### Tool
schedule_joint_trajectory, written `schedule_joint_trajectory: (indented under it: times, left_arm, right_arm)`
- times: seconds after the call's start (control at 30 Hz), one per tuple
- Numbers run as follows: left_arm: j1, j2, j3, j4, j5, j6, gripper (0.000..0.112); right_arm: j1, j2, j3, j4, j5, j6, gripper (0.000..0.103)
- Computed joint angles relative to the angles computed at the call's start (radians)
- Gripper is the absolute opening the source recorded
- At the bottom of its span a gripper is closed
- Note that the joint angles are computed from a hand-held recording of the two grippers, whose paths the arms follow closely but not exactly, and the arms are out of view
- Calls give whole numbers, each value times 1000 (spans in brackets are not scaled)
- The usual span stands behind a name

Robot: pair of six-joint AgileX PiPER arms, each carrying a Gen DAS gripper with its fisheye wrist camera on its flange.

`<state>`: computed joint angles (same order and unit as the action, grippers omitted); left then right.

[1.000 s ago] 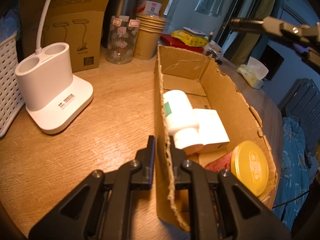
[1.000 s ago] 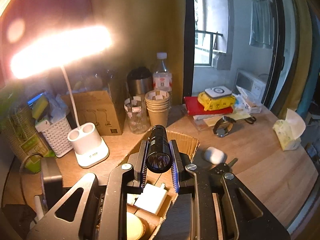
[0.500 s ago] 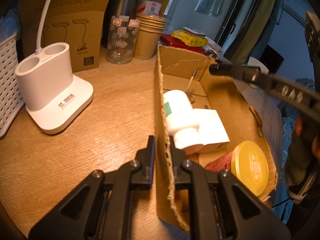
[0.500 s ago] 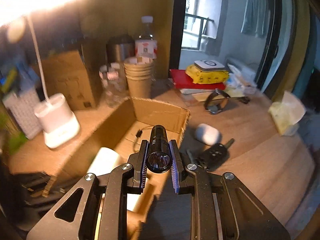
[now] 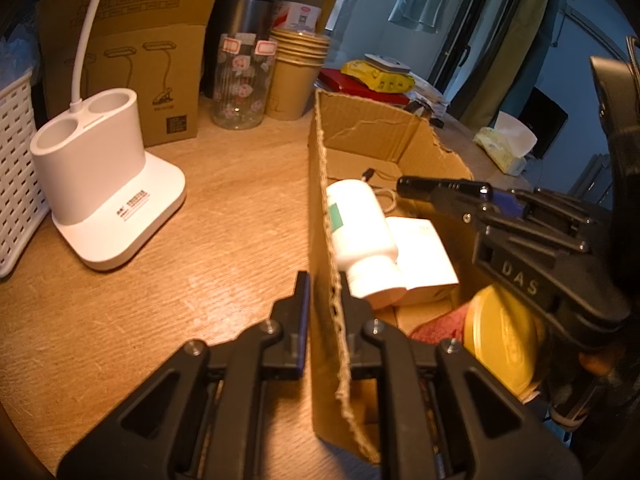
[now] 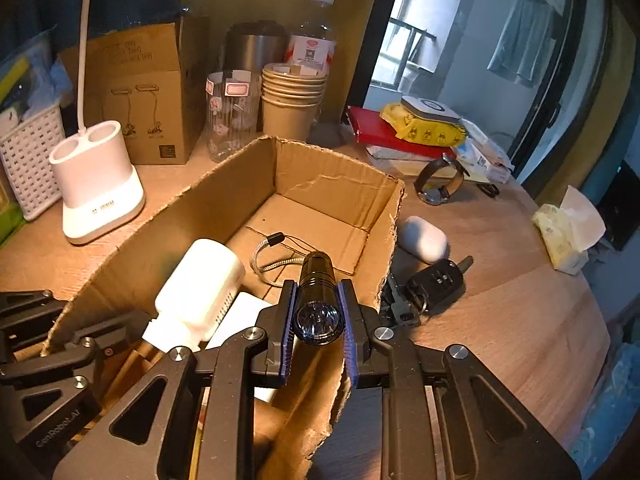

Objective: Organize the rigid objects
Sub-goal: 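Carry the black flashlight into the box and release it beside the charger, then move the right gripper to the black car key and grasp it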

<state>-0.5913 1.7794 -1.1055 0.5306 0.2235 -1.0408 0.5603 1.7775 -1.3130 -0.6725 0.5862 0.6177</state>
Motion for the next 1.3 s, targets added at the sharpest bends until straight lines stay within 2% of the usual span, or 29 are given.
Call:
schedule_joint_trajectory:
  times: [0.3, 0.73, 1.3]
  left_arm:
    - [-1, -1, 1, 19, 5, -19, 12]
    - [-7, 0, -3, 36, 14, -41, 12]
    - [-3, 0, -3, 25, 11, -26, 12]
  right_arm:
    - [1, -6, -7, 19, 19, 6, 23]
    - [-20, -100, 47, 108, -15, -30, 33]
    - [-136, -220, 129, 175, -39, -95, 34]
